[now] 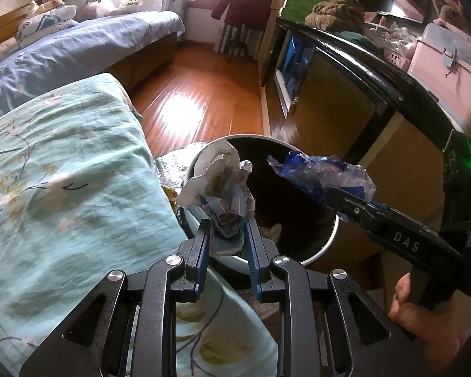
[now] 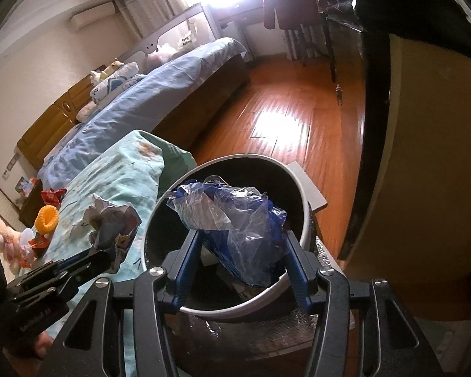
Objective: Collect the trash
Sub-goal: 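Carry the foil wrapper and blue bag over the bin with both tools, then open both tools to drop the foil wrapper and blue bag into the bin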
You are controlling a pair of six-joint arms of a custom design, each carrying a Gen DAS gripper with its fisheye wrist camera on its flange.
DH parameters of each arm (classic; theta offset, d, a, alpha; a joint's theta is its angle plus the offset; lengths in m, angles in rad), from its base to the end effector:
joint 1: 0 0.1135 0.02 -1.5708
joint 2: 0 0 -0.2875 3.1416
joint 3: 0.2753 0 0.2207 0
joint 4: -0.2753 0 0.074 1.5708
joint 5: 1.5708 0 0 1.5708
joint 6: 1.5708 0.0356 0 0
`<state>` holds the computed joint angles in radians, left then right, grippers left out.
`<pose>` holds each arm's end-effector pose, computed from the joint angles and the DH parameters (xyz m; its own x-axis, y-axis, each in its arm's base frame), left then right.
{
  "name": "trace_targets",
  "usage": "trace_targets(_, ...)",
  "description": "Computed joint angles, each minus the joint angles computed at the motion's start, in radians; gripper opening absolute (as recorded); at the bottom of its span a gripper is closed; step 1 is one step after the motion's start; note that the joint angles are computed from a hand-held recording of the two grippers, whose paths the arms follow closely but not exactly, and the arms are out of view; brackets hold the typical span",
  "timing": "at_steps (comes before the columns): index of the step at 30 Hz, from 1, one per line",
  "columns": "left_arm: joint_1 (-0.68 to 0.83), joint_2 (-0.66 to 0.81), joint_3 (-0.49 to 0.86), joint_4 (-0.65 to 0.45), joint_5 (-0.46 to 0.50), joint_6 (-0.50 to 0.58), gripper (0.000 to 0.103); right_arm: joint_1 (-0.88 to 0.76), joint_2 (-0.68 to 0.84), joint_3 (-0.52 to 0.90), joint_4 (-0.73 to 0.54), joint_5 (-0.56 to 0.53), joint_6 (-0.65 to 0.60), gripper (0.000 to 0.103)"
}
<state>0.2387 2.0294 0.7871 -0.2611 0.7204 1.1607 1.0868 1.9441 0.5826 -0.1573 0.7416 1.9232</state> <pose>0.2770 0.0432 0.0891 -0.5099 0.5853 -0.6305 0.8354 0.5117 -0.2007 0.1296 0.1949 0.0858 -0.4368 0.6563 -0.6152 0.6558 0.7005 0.2816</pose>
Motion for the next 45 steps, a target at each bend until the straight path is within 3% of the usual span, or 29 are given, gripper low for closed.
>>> trace_targets(15,-0.102,0.022,-0.022,0.086,-0.047,-0.105,0.022,-0.067,-0.002,-0.074,0.125,-0.039,-0.087,0.057)
trace_targets(19,-0.120,0.030,-0.019,0.092,-0.053,-0.124,0.028,-0.081,-0.009,-0.091,0.159,-0.046,-0.104,0.060)
trace_targets(22,-0.111,0.035,-0.014,0.090,-0.053,-0.112,0.047,-0.092,-0.013,-0.114,0.206,-0.055,-0.114,0.069)
trace_targets(25,-0.096,0.023,-0.025,0.101,-0.040,-0.109,0.054,-0.093,-0.016,-0.117,0.213,-0.052,-0.110,0.074)
trace_targets(36,0.005,0.035,0.061,-0.026,-0.018,-0.064,0.057,-0.064,-0.032,-0.062,0.172,-0.029,-0.107,0.079)
trace_targets(45,0.164,0.094,0.222,-0.214,0.018,0.014,0.058,-0.051,-0.020,0.077,0.135,-0.007,-0.198,0.083)
